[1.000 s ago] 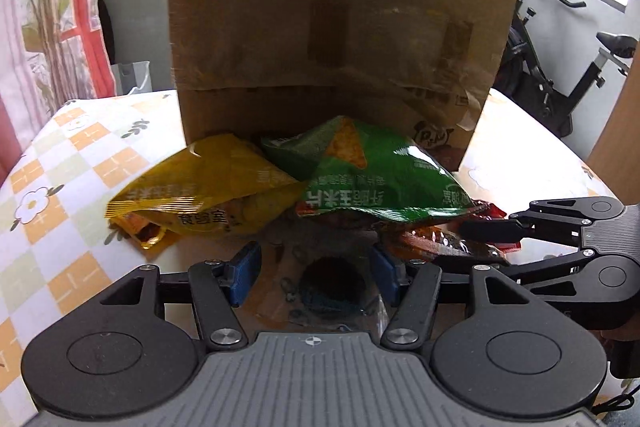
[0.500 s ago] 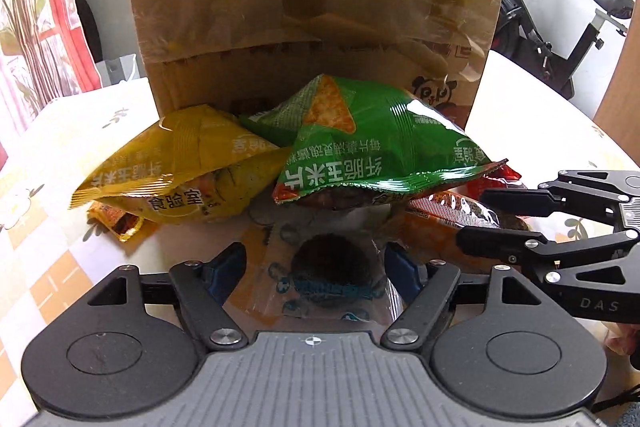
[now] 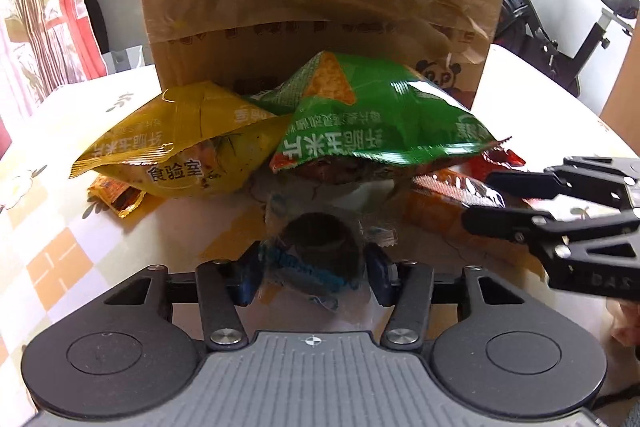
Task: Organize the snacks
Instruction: 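Grasp the blue-wrapped ball snack with the left tool while the right tool grasps the orange bar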
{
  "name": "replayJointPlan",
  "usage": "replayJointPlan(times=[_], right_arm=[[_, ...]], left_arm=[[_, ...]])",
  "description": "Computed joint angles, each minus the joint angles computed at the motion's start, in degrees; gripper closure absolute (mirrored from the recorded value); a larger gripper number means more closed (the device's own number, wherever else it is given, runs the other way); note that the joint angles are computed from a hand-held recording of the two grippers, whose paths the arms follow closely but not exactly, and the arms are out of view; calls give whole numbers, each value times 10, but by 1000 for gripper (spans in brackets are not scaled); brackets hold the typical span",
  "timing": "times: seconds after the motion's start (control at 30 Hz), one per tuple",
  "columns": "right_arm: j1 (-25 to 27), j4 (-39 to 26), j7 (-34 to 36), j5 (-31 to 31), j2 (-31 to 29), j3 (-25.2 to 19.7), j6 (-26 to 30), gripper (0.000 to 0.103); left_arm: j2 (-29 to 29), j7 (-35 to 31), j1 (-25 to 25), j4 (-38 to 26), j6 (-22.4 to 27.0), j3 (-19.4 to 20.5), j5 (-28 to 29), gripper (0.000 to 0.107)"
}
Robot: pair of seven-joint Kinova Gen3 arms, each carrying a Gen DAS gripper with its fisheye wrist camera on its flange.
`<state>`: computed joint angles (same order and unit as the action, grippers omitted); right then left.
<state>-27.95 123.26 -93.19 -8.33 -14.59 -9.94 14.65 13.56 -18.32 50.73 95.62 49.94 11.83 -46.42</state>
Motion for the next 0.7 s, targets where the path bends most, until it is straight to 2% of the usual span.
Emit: replayJointPlan(times=[0.13,0.5,0.7], right_arm=[[1,0,-2,0,-1,0,0,60],[9,0,-11,11,-1,-11,3,60],[52,-17,-49,55,3,-60,26,59]], left_arm=[[-8,7,6,10,3,5,-4,54],[-47,85,-3,48,4,26,-5,54],[-60,118,-9,65,-1,41,-16,54]])
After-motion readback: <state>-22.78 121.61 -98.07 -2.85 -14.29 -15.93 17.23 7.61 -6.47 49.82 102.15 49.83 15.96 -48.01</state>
